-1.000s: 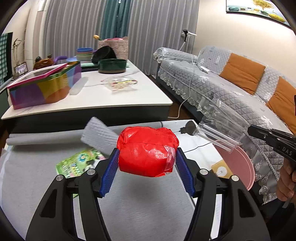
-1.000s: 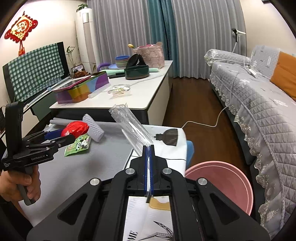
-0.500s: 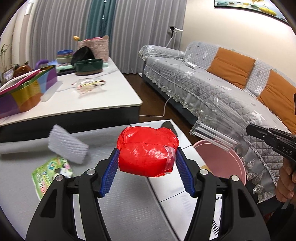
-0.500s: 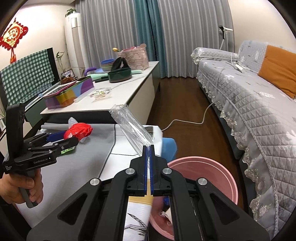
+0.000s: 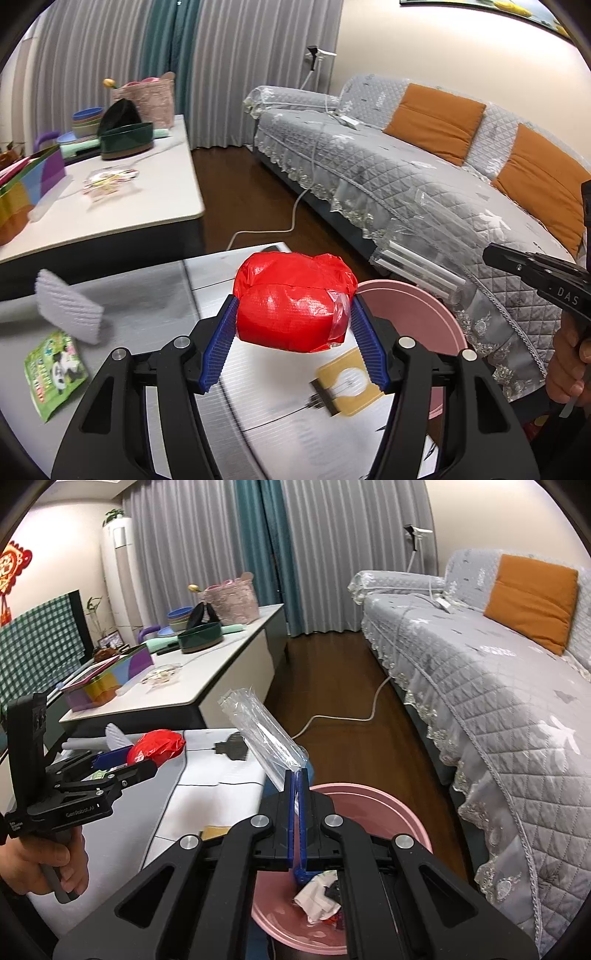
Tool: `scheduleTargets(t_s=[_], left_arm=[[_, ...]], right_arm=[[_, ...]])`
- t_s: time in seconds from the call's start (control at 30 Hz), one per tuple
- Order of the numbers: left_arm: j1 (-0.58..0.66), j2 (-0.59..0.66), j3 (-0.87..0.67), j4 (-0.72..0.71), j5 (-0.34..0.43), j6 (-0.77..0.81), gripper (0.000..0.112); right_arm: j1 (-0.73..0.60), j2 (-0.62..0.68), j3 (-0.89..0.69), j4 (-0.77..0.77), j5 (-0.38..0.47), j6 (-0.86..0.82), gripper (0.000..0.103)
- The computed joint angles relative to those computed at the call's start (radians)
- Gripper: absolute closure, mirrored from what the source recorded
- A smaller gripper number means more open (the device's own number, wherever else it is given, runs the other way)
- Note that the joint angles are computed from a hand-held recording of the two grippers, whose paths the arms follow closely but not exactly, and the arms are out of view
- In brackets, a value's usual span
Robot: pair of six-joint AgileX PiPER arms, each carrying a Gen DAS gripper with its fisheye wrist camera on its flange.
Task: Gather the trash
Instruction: 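Carry the red bag and clear sleeve with both tools over the pink bucket, then open both tools to drop the red bag and clear sleeve into the bucket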
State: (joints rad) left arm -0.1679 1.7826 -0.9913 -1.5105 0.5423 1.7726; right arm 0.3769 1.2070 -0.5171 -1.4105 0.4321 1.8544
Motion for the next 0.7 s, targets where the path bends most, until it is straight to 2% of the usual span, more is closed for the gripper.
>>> scheduleTargets(t_s=[0.37,0.7], left_arm=[[-0.145,0.011,0.013,-0.036,-0.06,0.022,0.052],[-0.214,0.033,0.034,-0.066,-0.088,0.069,0.052]], right_arm=[[-0.126,-0.066,0.062,0.038,-0.049,-0.07,0.101],[-0.203,-0.09,0.093,0.073,-0.093,-0.129,0.101]])
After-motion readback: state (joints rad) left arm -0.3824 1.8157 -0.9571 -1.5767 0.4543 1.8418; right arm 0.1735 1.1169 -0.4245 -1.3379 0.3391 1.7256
